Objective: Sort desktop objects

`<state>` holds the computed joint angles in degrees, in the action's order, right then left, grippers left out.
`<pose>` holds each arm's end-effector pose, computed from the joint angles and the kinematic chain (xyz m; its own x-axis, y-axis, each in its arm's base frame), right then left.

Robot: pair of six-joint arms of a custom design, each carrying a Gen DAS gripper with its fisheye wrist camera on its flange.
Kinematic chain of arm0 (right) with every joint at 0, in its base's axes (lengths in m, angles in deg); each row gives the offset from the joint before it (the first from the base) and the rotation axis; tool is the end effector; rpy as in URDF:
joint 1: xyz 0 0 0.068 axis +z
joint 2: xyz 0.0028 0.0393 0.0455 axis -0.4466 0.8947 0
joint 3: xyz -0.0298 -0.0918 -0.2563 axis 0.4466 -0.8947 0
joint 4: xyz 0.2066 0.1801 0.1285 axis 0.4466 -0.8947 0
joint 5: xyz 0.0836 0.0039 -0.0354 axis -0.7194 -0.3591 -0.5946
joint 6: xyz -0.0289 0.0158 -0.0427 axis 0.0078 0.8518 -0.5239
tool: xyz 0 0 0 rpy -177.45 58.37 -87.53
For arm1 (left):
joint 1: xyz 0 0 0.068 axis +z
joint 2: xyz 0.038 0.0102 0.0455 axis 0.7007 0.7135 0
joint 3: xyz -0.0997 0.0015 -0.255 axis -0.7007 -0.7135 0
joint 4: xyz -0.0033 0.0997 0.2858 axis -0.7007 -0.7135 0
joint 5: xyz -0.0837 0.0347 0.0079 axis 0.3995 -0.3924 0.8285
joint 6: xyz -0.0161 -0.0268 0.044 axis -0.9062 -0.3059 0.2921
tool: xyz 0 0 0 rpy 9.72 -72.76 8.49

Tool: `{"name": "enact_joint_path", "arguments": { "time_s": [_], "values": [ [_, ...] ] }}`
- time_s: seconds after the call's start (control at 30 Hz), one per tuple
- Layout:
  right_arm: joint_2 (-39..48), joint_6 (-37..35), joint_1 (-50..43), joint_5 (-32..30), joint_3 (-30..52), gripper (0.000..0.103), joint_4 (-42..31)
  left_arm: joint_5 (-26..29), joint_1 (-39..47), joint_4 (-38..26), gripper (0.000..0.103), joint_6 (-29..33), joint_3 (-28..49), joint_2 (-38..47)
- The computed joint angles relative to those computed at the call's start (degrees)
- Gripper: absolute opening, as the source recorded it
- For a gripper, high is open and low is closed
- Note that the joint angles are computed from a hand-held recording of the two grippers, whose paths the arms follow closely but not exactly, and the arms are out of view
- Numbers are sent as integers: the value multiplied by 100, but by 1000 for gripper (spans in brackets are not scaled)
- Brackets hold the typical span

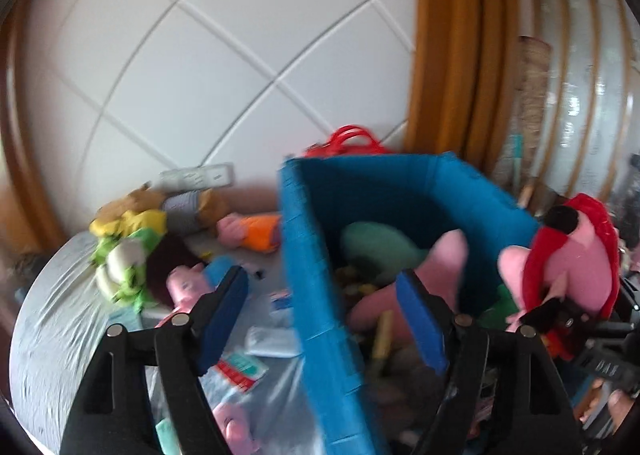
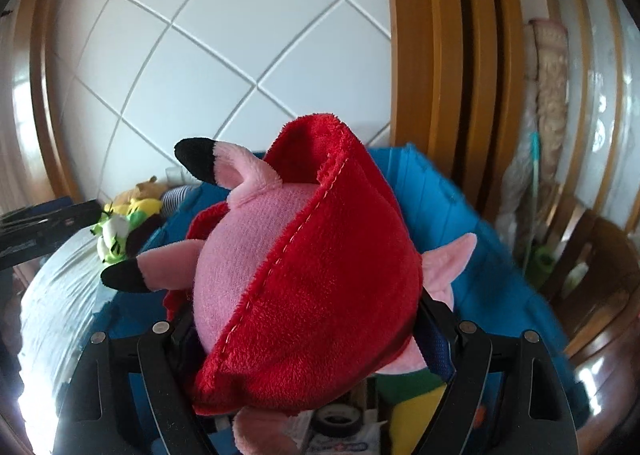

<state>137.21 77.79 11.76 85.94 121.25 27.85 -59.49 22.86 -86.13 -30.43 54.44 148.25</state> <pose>0.2192 0.1462 0.3300 -0.5243 0.1052 -0.8450 0.1373 0.9898 0.0380 0.3052 -0.1203 0.3600 -0.5403 0.1493 -0.8281 0.3239 0.9452 -0.0410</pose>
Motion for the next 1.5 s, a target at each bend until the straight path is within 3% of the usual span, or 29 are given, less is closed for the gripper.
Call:
{"name": "enact_joint_path", "arguments": {
  "time_s": [0.17,0.23,0.37,0.57,0.7,1.03,1.23,1.5],
  "values": [
    [393,214,101,91,95,96,20,295,859,-33,77,152,-506,-208],
    [535,369,296,391,207,103,-55,455,1237,-52,77,229,-677,-254],
    [850,727,862,1002,551,103,-69,772,1877,-118,77,551,-981,-390],
    [1550,226,1766,1136,1104,103,961,1492,3050,-197,84,1433,-1344,-391],
    [2645,22,2164,904,1997,103,1332,1905,3880,-284,84,2118,-1435,-247],
    [5205,682,2440,-42,4032,103,910,2164,4999,-239,84,3129,-1390,694],
    [5912,1271,2209,-858,4033,102,853,2041,4928,133,84,3196,-1692,1226],
    [6400,1888,1799,-1637,3276,103,1626,1987,4555,1011,84,3211,-2187,1957]
  ]
}}
